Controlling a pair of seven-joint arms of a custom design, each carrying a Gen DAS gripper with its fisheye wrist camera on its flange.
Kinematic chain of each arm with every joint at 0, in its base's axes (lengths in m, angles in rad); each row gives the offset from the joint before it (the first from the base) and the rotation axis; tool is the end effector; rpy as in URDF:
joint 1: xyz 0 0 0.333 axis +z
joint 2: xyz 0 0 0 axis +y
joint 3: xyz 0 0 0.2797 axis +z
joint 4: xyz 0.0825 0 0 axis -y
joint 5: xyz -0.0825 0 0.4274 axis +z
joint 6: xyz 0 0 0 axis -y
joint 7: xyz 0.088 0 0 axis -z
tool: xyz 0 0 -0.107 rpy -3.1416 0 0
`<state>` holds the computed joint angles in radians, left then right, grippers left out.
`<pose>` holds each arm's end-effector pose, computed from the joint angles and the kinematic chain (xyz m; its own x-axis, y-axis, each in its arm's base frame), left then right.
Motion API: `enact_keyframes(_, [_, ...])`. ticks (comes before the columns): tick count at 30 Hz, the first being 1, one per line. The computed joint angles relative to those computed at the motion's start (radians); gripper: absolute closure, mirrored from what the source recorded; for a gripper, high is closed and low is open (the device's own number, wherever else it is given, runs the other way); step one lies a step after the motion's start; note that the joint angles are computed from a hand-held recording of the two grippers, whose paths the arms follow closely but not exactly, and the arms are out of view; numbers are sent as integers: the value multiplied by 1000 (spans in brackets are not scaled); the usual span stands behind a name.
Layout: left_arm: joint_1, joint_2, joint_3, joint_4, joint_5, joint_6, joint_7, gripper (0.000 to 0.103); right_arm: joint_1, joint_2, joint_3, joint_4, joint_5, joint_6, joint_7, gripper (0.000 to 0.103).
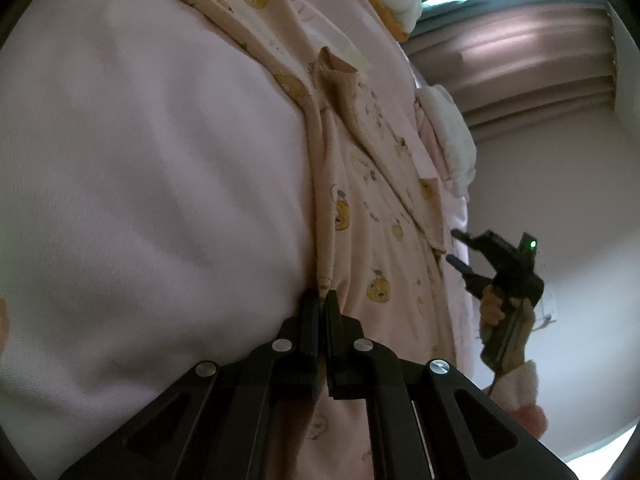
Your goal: Fold small clothes
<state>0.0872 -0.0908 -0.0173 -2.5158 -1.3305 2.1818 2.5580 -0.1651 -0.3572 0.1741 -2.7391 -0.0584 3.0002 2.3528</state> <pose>0.4821 -0.0023 0.2444 -0.0892 -0.6051 0.7912 -0.9544 -0.1752 -0.2416 0.4673 0.0033 0.3320 -0.5466 -0.7695 -0.3304 -0.6081 0.6360 -0.4751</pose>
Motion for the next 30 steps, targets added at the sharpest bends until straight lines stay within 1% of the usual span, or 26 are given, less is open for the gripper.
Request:
enact_keyframes(1, [1, 3, 1, 2, 0, -3, -3, 99, 0, 5, 16, 6, -10, 12, 5, 48])
enact_keyframes(2, [2, 6, 1, 4, -1, -7, -5, 99, 22, 14, 25, 17, -15, 29, -10, 48])
enact_keyframes(3, [3, 9, 1, 6, -2, -10, -10, 99, 33, 40, 46, 49, -34, 30, -30, 47])
enact_keyframes(4, [3, 12, 1, 9, -2, -12, -13, 99, 9, 61, 95, 79, -79, 17, -8, 46])
enact_keyframes(5, [4, 13, 0, 11, -2, -13, -14, 99, -30, 92, 163, 126, -162, -3, 36, 43])
enact_keyframes(6, [4, 15, -1, 12, -2, -12, -14, 99, -35, 134, 201, 179, -230, -11, 62, 42])
enact_keyframes(7, [4, 14, -2, 11, -3, -11, -12, 99, -12, 170, 204, 216, -238, -11, 47, 41])
enact_keyframes(8, [5, 13, -3, 10, -4, -10, -10, 99, 46, 220, 183, 264, -204, -7, -7, 40])
enact_keyframes(9, [5, 13, -3, 10, -4, -10, -8, 99, 90, 268, 174, 307, -134, 1, -90, 38])
enact_keyframes(10, [5, 13, -3, 9, -5, -10, -6, 99, 143, 326, 153, 364, -128, 2, -120, 36])
enact_keyframes(11, [5, 13, -3, 9, -6, -11, -4, 99, 161, 379, 157, 423, -192, -13, -92, 32])
enact_keyframes(12, [5, 13, -3, 9, -7, -12, -1, 99, 190, 429, 142, 485, -326, -47, -1, 30])
enact_keyframes(13, [6, 14, -3, 9, -7, -15, 4, 99, 233, 487, 117, 559, -446, -96, 73, 30])
enact_keyframes(14, [6, 13, -3, 9, -5, -16, 7, 99, 278, 545, 93, 628, -532, -143, 107, 31])
enact_keyframes(15, [5, 9, -5, 7, 1, -11, 13, 99, 324, 594, 68, 687, -601, -189, 128, 34])
enact_keyframes(16, [2, 1, -8, 2, 5, 0, 18, 99, 360, 622, 45, 723, -639, -240, 140, 39])
enact_keyframes(17, [-1, -5, -10, -3, 4, 12, 18, 99, 405, 668, 21, 786, -677, -332, 158, 63])
enact_keyframes(18, [-4, -7, -9, -5, 4, 17, 16, 98, 424, 697, 9, 823, -667, -385, 149, 91])
enact_keyframes(19, [-6, -8, -8, -5, 5, 19, 12, 98, 454, 711, -23, 838, -688, -397, 194, 91])
enact_keyframes(20, [-7, -5, -6, -2, 10, 15, 5, 98, 459, 704, -42, 824, -693, -352, 232, 93])
enact_keyframes(23, [-6, 8, -4, 11, 24, 1, -19, 98, 449, 673, -71, 780, -600, -226, 262, 93])
enact_keyframes(26, [-4, 15, -5, 18, 32, -5, -31, 98, 407, 657, -48, 738, -440, -39, 201, 93])
enact_keyframes(27, [-4, 14, -6, 17, 29, -4, -30, 98, 373, 663, -7, 729, -363, 20, 154, 93])
enact_keyframes(28, [-4, 12, -8, 14, 25, -1, -23, 98, 348, 672, 27, 729, -293, 55, 105, 93])
enact_keyframes(29, [-7, 11, -10, 12, 20, 3, -20, 98, 358, 683, 26, 739, -268, 66, 86, 93])
enact_keyframes(30, [-8, 9, -10, 9, 15, 6, -11, 98, 402, 699, -9, 768, -299, 34, 108, 91])
